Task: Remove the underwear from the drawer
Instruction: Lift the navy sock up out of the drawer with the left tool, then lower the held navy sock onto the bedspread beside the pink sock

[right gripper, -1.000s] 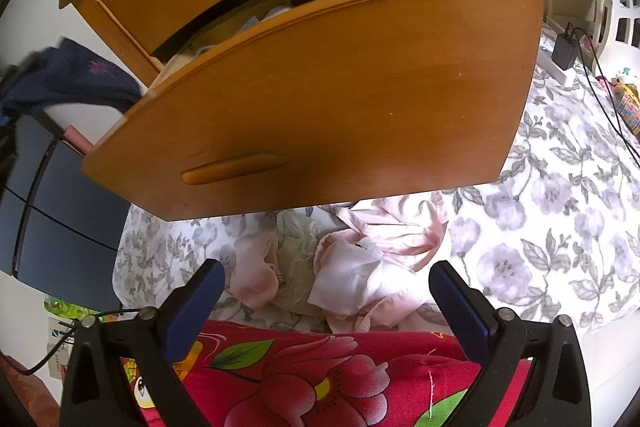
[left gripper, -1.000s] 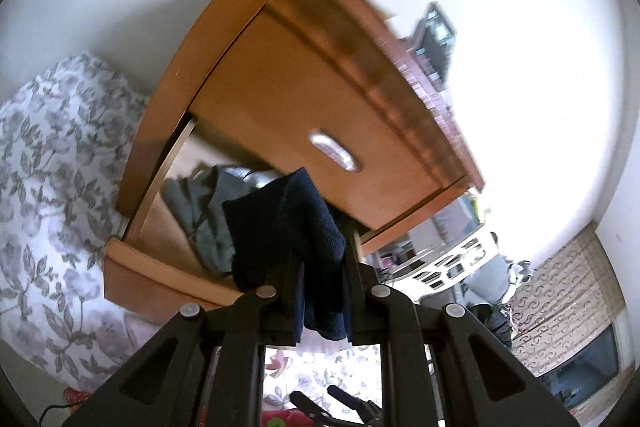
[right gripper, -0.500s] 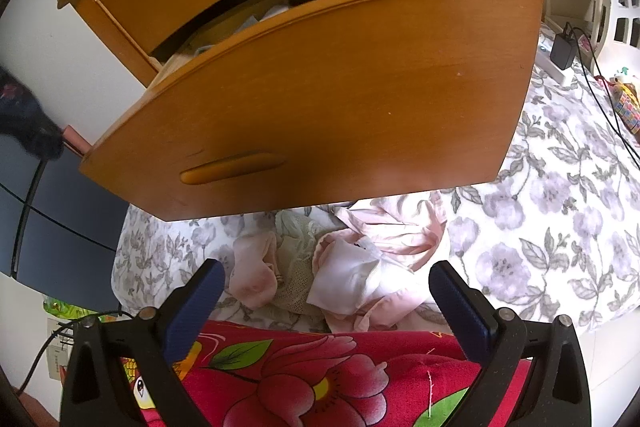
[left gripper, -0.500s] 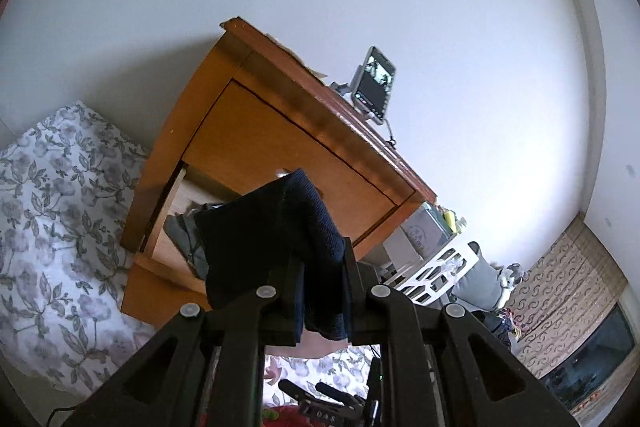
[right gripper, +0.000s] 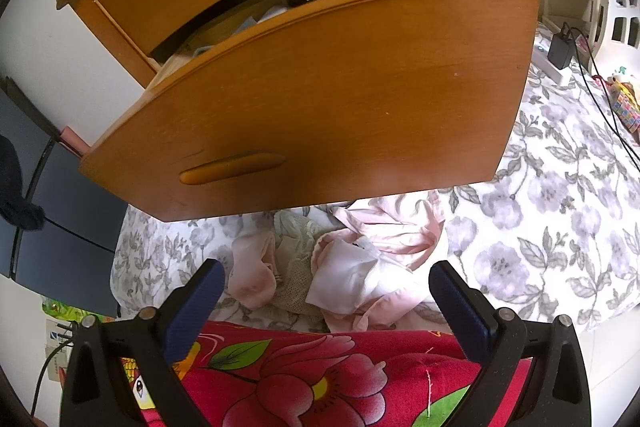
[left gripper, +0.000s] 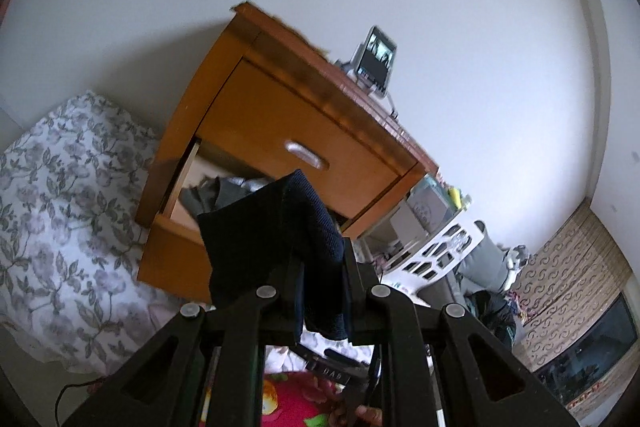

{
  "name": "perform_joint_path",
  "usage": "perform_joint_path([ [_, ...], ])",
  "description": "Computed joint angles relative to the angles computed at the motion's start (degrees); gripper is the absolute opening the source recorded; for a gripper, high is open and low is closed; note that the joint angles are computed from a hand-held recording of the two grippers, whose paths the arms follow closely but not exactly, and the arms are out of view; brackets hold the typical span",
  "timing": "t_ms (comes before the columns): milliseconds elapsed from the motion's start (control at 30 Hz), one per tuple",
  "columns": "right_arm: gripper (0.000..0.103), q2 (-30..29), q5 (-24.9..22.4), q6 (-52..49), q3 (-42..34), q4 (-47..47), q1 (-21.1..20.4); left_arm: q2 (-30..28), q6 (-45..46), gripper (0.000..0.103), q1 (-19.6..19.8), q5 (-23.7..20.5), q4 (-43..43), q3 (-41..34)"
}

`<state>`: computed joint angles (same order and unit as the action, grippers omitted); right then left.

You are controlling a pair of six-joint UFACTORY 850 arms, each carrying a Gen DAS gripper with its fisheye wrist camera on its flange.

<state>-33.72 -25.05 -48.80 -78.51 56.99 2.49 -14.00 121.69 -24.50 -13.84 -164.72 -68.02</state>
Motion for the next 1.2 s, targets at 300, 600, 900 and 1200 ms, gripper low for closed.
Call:
perform_joint_path([
  [300, 0.103, 0.0, -0.1, -0.2, 0.0, 0.3, 0.0, -4.4, -33.7, 0.015, 1.1, 2.0, 31.6, -2.9],
  [600, 0.103, -0.2, -0.8, 0.0, -0.1, 0.7, -0.2, -9.8, -63.8, 0.015, 1.6, 1.6, 60.5, -6.7],
  [900, 0.103, -0.3, -1.4, -0.1, -0.2, 1.3, -0.4, -16.5, -93.1, 0.015, 1.5, -1.2, 89.8, -12.8],
  [1200, 0.103, -0.6, -2.3, -0.1, -0.5, 1.5, -0.6, -23.8, -114.9, 0.015, 0.5, -5.0, 113.7, -20.8],
])
